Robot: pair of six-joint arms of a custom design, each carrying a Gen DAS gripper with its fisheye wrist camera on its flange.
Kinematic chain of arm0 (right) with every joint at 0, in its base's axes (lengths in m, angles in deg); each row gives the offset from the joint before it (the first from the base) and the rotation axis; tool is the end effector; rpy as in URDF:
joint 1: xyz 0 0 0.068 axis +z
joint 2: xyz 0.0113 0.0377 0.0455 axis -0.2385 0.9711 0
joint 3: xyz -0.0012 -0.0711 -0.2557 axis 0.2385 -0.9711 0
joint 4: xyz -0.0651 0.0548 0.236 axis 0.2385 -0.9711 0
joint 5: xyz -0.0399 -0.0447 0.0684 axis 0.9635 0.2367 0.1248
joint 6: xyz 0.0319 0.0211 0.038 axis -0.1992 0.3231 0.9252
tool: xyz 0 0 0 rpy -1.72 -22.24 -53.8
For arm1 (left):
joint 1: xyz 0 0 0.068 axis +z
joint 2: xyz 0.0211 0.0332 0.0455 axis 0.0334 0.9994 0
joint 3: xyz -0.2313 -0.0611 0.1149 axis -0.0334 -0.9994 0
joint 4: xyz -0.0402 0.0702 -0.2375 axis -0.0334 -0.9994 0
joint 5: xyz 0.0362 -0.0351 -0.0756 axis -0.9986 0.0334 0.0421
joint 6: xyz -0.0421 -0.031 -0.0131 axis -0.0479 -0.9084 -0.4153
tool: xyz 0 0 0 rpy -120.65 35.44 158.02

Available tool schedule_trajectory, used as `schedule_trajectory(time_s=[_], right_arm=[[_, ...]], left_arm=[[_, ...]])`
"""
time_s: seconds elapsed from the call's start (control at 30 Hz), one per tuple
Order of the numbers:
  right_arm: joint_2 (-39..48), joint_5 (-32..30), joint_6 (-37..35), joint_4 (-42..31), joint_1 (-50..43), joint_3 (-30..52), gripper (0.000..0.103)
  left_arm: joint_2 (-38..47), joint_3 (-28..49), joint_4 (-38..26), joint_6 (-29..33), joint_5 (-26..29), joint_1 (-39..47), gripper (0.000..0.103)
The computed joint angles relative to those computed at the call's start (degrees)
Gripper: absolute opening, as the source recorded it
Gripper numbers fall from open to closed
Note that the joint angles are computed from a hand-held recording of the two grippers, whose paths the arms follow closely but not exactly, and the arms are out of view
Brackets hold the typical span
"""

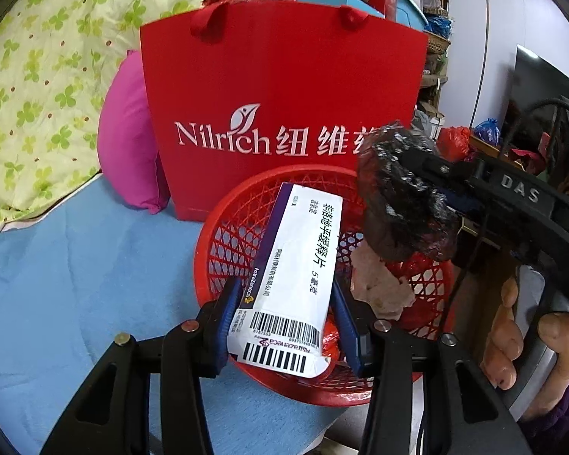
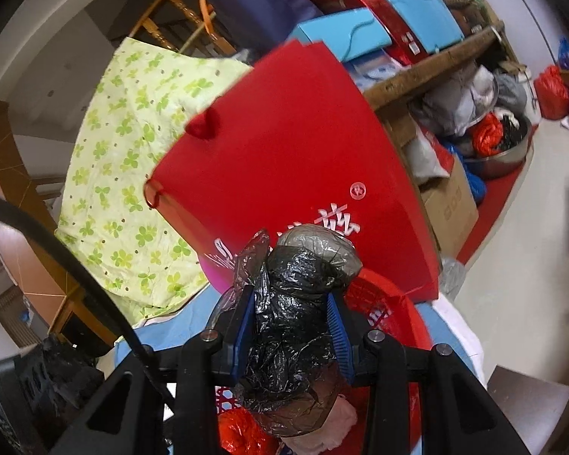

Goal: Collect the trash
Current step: 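Lower the box and black bag into the basket and open both tools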

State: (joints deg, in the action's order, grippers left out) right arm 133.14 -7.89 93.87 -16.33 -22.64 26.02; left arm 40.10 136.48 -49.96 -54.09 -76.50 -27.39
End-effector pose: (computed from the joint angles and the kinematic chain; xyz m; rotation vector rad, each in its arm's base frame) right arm 0.1809 -0.0106 0.2335 0.3159 2.0160 0.7160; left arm 0.2085 -0.1091 0.2548 0.2666 2.3426 -0.1209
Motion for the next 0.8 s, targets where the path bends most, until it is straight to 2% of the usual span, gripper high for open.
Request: schedule_trajectory(time_s=[0.07, 0.1, 0.13, 0.23, 0.37, 0.53, 0.6, 0.73, 0.8], right_arm=[[1.5, 0.9, 1.1, 0.9, 1.6, 0.0, 0.054], [1.5, 1.3, 1.7, 1.4, 2.2, -0.3, 0.064], [1.5, 1.8, 2.3, 1.9, 3.0, -0.6, 0.066], [-0.1, 4.5, 2.3, 1.9, 5.7, -1.3, 0.066], [-4.2, 5.1, 2.1, 0.1, 6.4, -1.9, 0.066], [-12.1, 6.4, 2.6, -6.3, 7.9, -1.3, 0.066], [-16.0, 8.0, 3.3, -9.3, 10.1, -0.8, 0.066], [-23.6, 17.0, 4.9, -17.0, 19.9, 1.7, 0.066], [-26.4, 25.1, 6.4, -21.4, 28.5, 3.9, 0.066]], left_arm=[[-0.7, -0.9, 0.7, 0.4, 1.5, 1.0, 0.053], [-1.1, -1.2, 0.8, 0.5, 1.9, 1.3, 0.057], [-1.8, -1.6, 1.0, 0.6, 2.0, 1.6, 0.059], [-4.3, -2.5, 0.6, 1.6, 2.4, 2.5, 0.060], [-9.6, -4.2, -0.8, 3.7, 1.9, 3.9, 0.061], [-18.7, -5.9, -6.3, 5.2, 1.0, 7.4, 0.066], [-22.1, -5.7, -9.3, 5.1, -0.1, 8.9, 0.073], [-28.5, -3.5, -16.1, 4.5, -3.6, 11.1, 0.078], [-30.6, -1.6, -19.5, 3.6, -6.7, 10.0, 0.082]])
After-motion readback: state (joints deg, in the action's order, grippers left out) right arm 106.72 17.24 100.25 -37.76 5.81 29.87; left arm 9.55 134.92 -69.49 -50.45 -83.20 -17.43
